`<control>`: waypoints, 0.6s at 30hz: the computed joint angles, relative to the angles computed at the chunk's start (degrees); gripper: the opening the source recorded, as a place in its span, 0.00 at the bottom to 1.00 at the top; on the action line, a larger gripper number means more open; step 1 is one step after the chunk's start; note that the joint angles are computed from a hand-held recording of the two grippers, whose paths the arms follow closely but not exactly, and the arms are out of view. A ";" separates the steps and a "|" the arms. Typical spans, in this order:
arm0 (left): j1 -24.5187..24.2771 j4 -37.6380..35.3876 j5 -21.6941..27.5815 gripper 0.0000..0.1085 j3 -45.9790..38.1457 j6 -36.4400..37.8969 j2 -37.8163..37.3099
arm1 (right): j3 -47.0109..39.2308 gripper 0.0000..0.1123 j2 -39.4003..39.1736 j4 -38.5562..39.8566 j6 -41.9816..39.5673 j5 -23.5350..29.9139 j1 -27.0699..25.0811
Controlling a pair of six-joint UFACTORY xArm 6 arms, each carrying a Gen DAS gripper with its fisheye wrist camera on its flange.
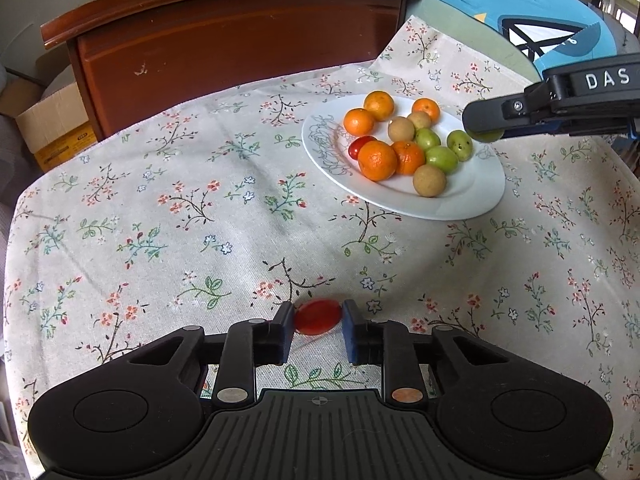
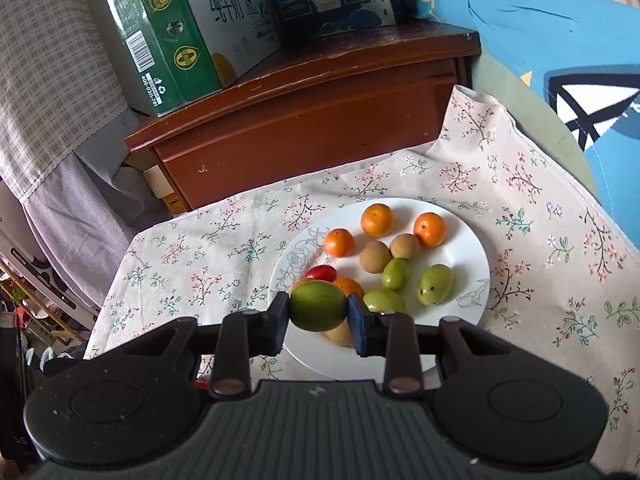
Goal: Organize fruits
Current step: 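Close the left gripper on the tomato while the right lifts the lime toward the plate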
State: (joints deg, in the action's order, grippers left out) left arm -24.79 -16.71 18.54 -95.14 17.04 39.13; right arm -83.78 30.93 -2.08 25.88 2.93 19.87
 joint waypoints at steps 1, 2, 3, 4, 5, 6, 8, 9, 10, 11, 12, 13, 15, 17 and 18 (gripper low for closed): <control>0.03 0.05 0.10 0.21 -0.25 -0.18 0.13 | -0.11 0.28 0.12 0.93 -0.39 0.12 0.03; 0.02 0.27 0.08 0.21 -0.39 -0.49 0.23 | -0.29 0.28 0.28 2.19 -1.03 0.26 0.07; 0.02 0.49 0.09 0.21 -0.58 -0.79 0.35 | -0.05 0.28 0.18 2.61 -0.92 0.06 0.04; 0.01 0.58 0.08 0.21 -0.71 -0.97 0.40 | -0.03 0.28 0.18 2.37 -0.50 -0.08 -0.04; 0.00 0.59 0.02 0.21 -0.82 -1.05 0.43 | -0.07 0.28 0.22 1.41 0.51 -0.22 -0.19; -0.02 0.48 -0.17 0.21 -0.96 -1.08 0.48 | 0.02 0.28 0.16 0.66 1.40 -0.44 -0.36; -0.03 -0.03 -0.40 0.21 -1.36 -1.04 0.50 | 0.10 0.28 0.09 1.00 1.75 -0.81 -0.48; -0.04 -0.63 -0.57 0.21 -1.56 -0.72 0.47 | 0.12 0.28 0.05 1.21 1.93 -1.05 -0.62; -0.05 -1.20 -0.68 0.21 -1.80 -0.44 0.43 | 0.28 0.28 -0.08 0.05 3.30 -1.37 -0.87; -0.06 -1.88 -0.70 0.21 -2.19 -0.07 0.48 | 0.40 0.28 -0.19 -1.69 5.26 -1.75 -1.23; -0.10 -2.59 -0.54 0.21 -3.05 0.23 0.76 | 0.49 0.28 -0.28 -2.57 6.52 -2.20 -1.56; -0.12 -3.45 -0.60 0.21 -3.46 0.73 0.82 | 0.65 0.28 -0.44 -3.44 7.74 -2.62 -1.84; -0.20 -5.27 -0.85 0.21 -4.44 1.94 1.01 | 0.93 0.28 -0.74 -6.75 11.77 -3.52 -2.68; -0.30 -6.34 -1.10 0.21 -5.60 2.65 1.38 | 1.16 0.28 -0.99 -8.20 14.12 -4.13 -3.27; -0.36 -6.87 -1.05 0.21 -6.52 2.81 1.76 | 1.31 0.28 -1.08 -6.80 13.53 -4.41 -3.33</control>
